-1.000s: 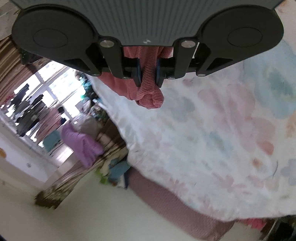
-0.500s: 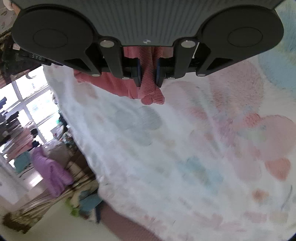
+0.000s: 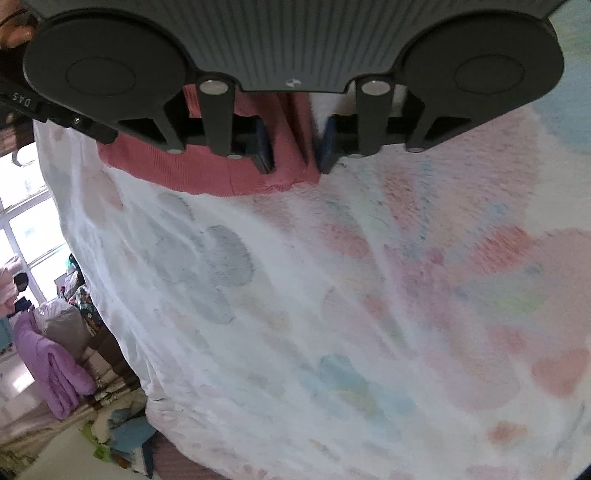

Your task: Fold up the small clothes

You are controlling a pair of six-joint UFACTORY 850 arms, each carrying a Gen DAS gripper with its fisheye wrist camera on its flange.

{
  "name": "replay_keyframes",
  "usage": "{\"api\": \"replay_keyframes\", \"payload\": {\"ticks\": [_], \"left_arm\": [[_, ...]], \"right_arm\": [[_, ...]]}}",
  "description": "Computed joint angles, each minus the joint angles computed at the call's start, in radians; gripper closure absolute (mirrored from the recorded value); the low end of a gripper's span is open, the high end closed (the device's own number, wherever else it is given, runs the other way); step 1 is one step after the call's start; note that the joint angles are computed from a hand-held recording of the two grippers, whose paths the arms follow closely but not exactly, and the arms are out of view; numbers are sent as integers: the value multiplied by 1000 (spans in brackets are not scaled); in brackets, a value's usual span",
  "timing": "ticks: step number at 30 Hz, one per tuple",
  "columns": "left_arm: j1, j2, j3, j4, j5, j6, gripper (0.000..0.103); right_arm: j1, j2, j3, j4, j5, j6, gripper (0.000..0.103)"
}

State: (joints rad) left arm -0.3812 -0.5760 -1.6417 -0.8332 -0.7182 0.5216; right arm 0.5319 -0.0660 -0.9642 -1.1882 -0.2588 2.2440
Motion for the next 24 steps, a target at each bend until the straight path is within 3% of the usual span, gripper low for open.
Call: {"api": "replay_keyframes", "payload": {"ticks": [5, 8, 10, 12, 15, 19, 24], "left_arm": [[0, 159, 136, 15, 118, 54, 69], [-10, 254, 220, -33, 157, 134, 69], [-30, 306, 266, -70, 162, 204, 69], [-60, 350, 313, -66, 188, 243, 73], [-98, 392, 373, -55, 207, 284, 78], [-136, 371, 390, 89, 237, 167, 87], [-124, 313, 376, 152, 230, 118, 94]], "right_arm": [[124, 47, -34, 65, -311, -156, 56], [195, 70, -40, 50, -426, -201, 79], [245, 69, -55, 50, -486, -249, 87], [290, 50, -80, 58, -528, -320, 89], [333, 7, -117, 68, -557, -398, 89], [343, -51, -151, 106, -558, -452, 89], [307, -96, -142, 186, -491, -489, 89]]}}
